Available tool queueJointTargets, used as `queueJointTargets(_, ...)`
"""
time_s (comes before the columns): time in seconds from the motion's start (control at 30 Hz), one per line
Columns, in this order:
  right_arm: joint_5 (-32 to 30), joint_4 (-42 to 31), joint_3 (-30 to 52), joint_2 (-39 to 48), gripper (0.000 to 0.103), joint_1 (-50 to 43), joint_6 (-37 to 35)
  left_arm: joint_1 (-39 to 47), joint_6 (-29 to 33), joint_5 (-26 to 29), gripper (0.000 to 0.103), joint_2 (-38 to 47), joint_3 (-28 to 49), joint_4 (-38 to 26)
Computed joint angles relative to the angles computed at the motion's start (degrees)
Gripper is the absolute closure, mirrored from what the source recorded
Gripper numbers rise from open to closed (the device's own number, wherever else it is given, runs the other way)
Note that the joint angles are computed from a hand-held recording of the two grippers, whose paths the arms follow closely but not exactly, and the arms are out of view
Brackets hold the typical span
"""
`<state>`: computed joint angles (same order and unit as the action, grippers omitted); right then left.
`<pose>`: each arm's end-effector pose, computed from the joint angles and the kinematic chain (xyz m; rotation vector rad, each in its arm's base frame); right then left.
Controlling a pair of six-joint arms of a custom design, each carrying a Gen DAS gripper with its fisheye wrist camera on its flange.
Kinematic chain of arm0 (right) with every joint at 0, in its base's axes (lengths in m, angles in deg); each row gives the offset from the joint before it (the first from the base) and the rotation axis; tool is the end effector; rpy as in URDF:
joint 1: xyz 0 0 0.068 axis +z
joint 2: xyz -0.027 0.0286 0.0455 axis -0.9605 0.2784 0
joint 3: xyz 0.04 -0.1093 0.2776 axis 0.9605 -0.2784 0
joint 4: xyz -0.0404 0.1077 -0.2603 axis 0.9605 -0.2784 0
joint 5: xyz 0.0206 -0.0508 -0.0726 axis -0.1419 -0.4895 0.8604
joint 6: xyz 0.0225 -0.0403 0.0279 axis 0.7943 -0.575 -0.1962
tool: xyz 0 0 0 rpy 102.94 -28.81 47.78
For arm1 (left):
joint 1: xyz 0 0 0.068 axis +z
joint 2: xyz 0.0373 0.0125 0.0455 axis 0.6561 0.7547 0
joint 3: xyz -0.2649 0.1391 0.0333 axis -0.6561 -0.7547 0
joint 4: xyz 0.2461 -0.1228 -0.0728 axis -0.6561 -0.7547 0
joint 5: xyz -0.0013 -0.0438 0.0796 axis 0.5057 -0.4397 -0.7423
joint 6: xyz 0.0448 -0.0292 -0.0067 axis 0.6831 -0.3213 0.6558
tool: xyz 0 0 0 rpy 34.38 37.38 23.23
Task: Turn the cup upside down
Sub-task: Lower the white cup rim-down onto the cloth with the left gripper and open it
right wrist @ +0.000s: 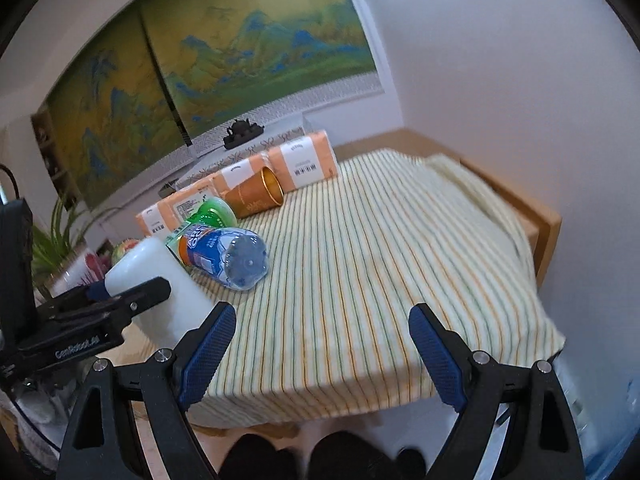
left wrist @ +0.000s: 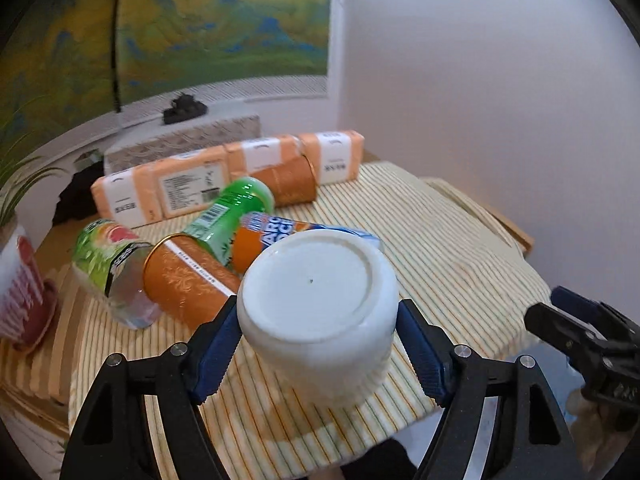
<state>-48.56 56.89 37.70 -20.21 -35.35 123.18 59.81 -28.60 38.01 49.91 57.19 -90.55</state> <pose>0.1592 0.1118 0.2203 0.1020 2.1596 0.3810 0.2048 0.0532 0.2495 0.2233 2.1970 -0.1654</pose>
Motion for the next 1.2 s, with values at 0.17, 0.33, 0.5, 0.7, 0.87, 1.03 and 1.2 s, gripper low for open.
queueJointTargets(0.17,3.41,0.52,1.2,2.13,0.017,3.51,-0.38,-0.48,-1.94,-2.62,0.024,-2.56,-4.27,5.09)
queueJointTargets(0.33,5.7,0.68,1.56,3.1,0.017,5.5,0.2,-1.31,-2.23,-4.23,0.024,-4.1,-5.95,6.83)
queueJointTargets(0.5,7.7,0.52,1.83,3.39,0.017,7.09,0.79,-2.5,-2.93,-5.34,0.024,-6.08,-6.92,6.97)
queueJointTargets(0.7,8.49,-0.08,2.23,3.31,0.017,7.61,1.36,-3.25,-3.56,-5.81,0.024,-4.92,-7.02,8.0)
queueJointTargets(0.87,8.79,-0.54,2.28,3.11,0.017,7.73,1.85,-3.23,-3.79,-5.81,0.024,-3.84,-7.19,9.02)
queueJointTargets(1.03,8.76,-0.73,2.28,3.1,0.017,7.7,2.03,-3.07,-3.4,-5.61,0.024,-3.58,-7.44,9.68)
queueJointTargets(1.2,8.73,-0.85,2.35,3.15,0.017,7.58,1.89,-3.13,-3.3,-5.6,0.024,-3.61,-7.62,9.89)
